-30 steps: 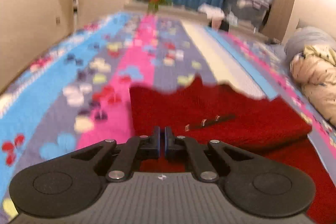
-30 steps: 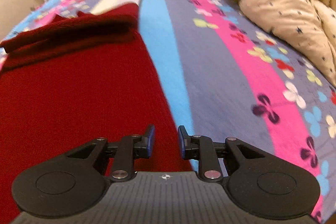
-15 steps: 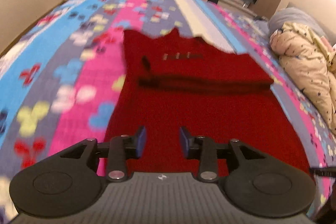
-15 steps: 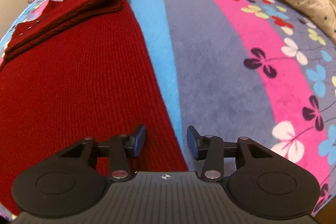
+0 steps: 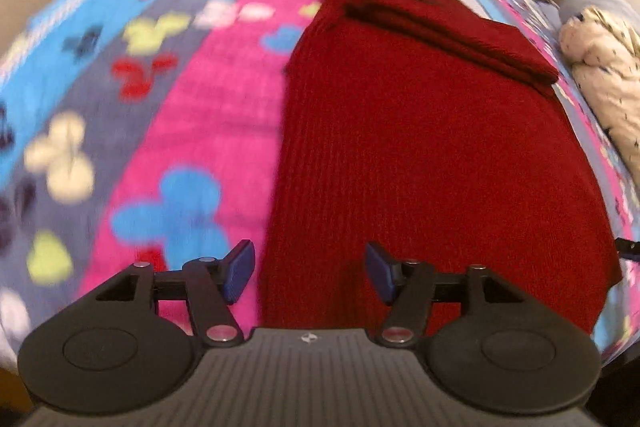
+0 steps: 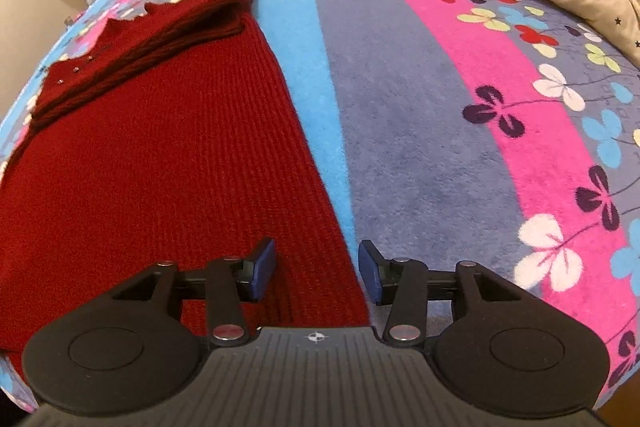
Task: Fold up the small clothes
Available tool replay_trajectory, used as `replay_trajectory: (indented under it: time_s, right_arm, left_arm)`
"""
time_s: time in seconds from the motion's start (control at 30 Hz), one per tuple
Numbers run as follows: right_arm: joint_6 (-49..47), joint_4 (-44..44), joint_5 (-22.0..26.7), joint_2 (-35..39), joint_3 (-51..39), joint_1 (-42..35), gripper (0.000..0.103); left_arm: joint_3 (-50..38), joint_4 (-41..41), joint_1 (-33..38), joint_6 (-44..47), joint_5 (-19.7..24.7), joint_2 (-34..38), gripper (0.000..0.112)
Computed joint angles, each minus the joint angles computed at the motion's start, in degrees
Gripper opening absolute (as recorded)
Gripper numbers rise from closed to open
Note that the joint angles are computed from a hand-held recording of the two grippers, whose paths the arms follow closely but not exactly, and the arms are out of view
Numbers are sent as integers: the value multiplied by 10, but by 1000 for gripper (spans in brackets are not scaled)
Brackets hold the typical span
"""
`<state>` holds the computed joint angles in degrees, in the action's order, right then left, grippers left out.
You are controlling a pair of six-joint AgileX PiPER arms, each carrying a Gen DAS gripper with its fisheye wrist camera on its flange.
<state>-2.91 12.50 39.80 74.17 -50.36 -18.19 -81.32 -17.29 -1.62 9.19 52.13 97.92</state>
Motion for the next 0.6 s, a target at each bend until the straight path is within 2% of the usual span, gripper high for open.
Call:
replay_trajectory:
  time_s: [0.13,0.23,0.27,0.3,0.33,0.4,0.5,0.6]
  right_arm:
    - [-10,12,-9,-4,3,-1,72]
    - [-1,-4,0,13,-2,5,74]
    - [2,-8,5,19,-4,9,74]
    - [3,-13,9,24,-5,12,74]
    - [6,-20,10,27,-4,18,74]
    - [6,-30,11,32,-4,25,74]
    - [-12,-22,12,34,-2,28,70]
    - [-23,-14,13,31,0,32,61]
  left_arm:
    - [60,-35,1,30,-40,-28,66]
    - [112,-59,-2,51,-98,-51,65]
    - [126,-71,-1,56,-116,-56,61]
    - [139,-79,1,58,-133,-63,50]
    - [145,-83,2,57,-143,-68,44]
    - [144,-119,13,70,-145,-69,31]
    - [128,-152,22,86,-139,-61,30]
    - [108,-87,7,35,-119,-39,36]
